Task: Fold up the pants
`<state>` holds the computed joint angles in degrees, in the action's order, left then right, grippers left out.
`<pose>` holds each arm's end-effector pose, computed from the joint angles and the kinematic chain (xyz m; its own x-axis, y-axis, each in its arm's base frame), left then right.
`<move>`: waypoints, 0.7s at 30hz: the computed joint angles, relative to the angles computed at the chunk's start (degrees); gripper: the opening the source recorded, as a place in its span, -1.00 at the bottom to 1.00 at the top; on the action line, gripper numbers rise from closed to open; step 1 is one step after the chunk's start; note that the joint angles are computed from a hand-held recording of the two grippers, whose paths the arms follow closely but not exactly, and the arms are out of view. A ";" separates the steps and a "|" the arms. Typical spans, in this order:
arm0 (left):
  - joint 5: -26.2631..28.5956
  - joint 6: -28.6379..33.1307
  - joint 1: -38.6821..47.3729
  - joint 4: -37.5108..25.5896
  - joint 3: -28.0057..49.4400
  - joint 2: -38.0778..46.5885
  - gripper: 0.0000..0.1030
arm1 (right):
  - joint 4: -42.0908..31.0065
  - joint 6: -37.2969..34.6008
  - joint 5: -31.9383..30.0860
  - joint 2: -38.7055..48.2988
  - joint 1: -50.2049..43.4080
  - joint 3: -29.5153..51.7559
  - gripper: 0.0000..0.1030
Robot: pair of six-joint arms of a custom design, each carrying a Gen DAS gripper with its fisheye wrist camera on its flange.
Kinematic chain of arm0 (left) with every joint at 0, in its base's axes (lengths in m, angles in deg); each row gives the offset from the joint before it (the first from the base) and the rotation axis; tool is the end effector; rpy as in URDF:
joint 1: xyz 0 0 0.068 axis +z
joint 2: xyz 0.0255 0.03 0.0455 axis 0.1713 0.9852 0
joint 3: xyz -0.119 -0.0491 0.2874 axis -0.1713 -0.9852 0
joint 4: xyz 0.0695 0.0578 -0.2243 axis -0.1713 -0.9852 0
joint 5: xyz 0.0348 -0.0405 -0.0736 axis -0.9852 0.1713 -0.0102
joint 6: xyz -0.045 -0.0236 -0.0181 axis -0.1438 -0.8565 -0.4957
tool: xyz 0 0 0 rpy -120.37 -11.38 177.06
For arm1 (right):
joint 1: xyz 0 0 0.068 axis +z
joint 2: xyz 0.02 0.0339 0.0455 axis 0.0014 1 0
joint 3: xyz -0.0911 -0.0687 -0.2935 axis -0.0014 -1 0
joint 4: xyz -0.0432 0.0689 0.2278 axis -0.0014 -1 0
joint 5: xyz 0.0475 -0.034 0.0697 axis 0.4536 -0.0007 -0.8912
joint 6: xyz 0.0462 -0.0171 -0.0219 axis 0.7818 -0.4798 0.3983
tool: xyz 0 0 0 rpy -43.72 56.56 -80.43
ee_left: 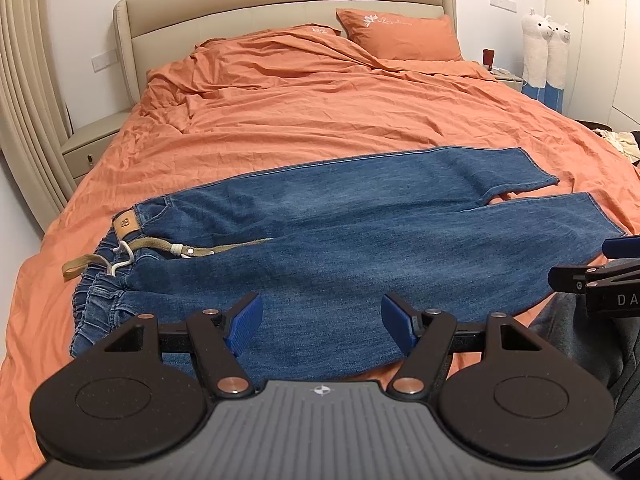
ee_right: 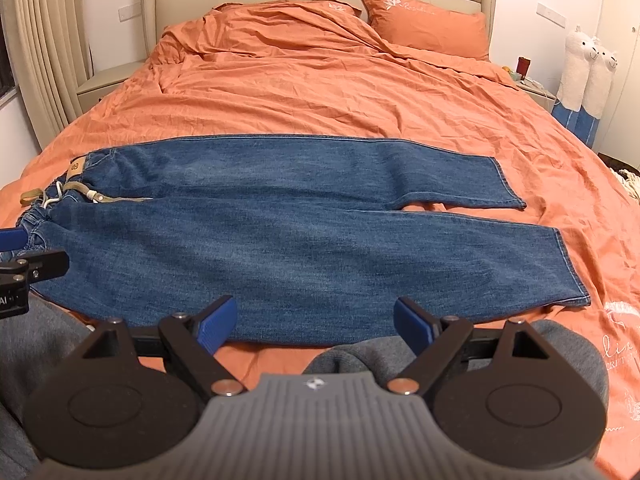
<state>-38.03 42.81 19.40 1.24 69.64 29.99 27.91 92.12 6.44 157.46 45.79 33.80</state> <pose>0.3262 0.0412 0.2013 -0.6007 0.3542 -0.7167 0.4406 0.8948 0.0730 0.1840 0.1593 0.2331 -0.7398 0.1889 -0.6457 0.2661 0.9637 -0.0229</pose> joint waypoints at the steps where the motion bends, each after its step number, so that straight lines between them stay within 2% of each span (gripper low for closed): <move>1: -0.10 -0.06 -0.03 0.05 -0.04 -0.03 0.55 | -0.05 0.02 -0.07 -0.05 -0.01 0.02 0.59; 21: 0.29 -0.55 0.39 -0.14 0.11 0.17 0.55 | -0.17 1.07 -0.51 -0.40 -0.11 -0.38 0.59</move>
<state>-37.75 42.27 19.79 1.09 69.75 30.16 27.74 93.19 5.93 157.06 45.68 33.42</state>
